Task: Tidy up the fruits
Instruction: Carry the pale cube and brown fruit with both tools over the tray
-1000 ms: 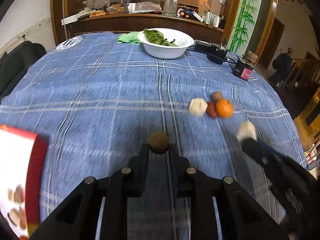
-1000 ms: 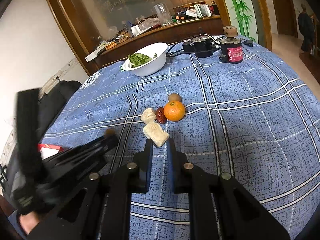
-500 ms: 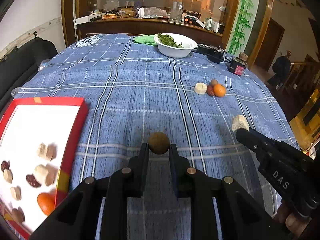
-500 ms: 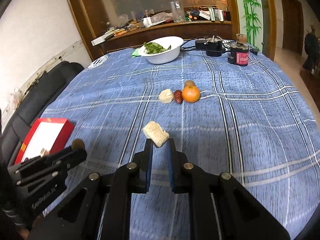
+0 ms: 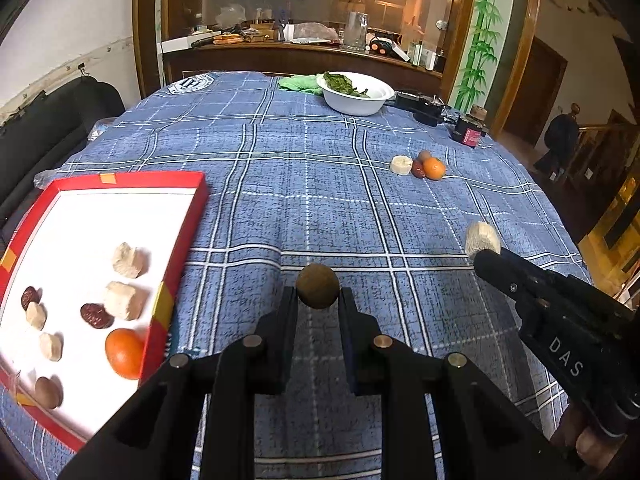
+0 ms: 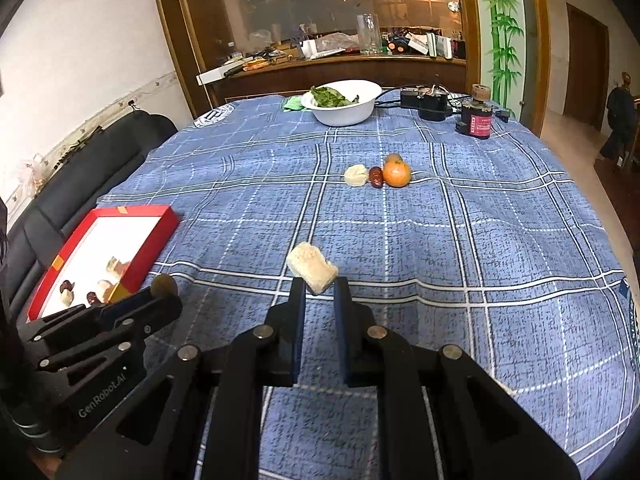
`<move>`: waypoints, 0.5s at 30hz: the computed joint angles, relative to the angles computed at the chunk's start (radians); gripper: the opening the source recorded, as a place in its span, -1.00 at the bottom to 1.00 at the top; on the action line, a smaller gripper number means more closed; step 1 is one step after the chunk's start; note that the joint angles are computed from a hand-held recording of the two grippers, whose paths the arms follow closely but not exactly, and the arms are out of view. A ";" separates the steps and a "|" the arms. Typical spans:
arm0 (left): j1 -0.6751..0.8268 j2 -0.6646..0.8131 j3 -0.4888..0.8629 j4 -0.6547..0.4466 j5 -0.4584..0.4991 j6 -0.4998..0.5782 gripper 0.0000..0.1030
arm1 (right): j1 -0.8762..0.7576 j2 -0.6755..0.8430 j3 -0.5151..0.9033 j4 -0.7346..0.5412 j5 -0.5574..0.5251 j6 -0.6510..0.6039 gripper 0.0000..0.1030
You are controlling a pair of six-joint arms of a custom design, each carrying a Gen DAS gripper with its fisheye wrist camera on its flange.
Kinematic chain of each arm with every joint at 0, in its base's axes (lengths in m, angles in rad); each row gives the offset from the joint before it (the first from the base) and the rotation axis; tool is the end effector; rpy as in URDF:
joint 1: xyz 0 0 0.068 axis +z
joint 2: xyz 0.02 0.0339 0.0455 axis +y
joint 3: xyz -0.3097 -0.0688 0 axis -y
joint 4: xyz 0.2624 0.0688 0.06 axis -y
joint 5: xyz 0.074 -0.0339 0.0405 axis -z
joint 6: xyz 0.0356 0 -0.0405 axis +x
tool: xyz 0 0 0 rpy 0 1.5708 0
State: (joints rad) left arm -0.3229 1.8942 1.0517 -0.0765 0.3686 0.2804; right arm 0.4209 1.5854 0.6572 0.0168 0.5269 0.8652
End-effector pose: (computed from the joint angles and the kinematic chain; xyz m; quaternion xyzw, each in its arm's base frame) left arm 0.3780 -0.1400 0.1660 0.3327 0.8718 -0.1803 0.3110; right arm 0.2756 0.1038 0.1663 0.2835 0.8725 -0.0097 0.3979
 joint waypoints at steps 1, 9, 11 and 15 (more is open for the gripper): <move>0.002 0.000 -0.002 0.000 0.001 0.001 -0.63 | 0.005 0.004 0.004 -0.002 0.002 0.003 -0.70; 0.017 -0.005 -0.027 0.010 0.003 0.011 -0.63 | 0.048 0.004 0.000 -0.011 0.024 0.037 -0.70; 0.021 -0.009 -0.032 0.012 0.005 0.015 -0.63 | 0.057 0.002 -0.002 -0.012 0.029 0.045 -0.70; 0.035 -0.021 -0.043 0.014 0.016 0.019 -0.63 | 0.069 -0.006 -0.007 -0.006 0.035 0.053 -0.70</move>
State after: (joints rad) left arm -0.2874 1.8732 1.0083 -0.0623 0.3846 0.2994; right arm 0.4901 1.5796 0.6497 0.0110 0.5622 0.9186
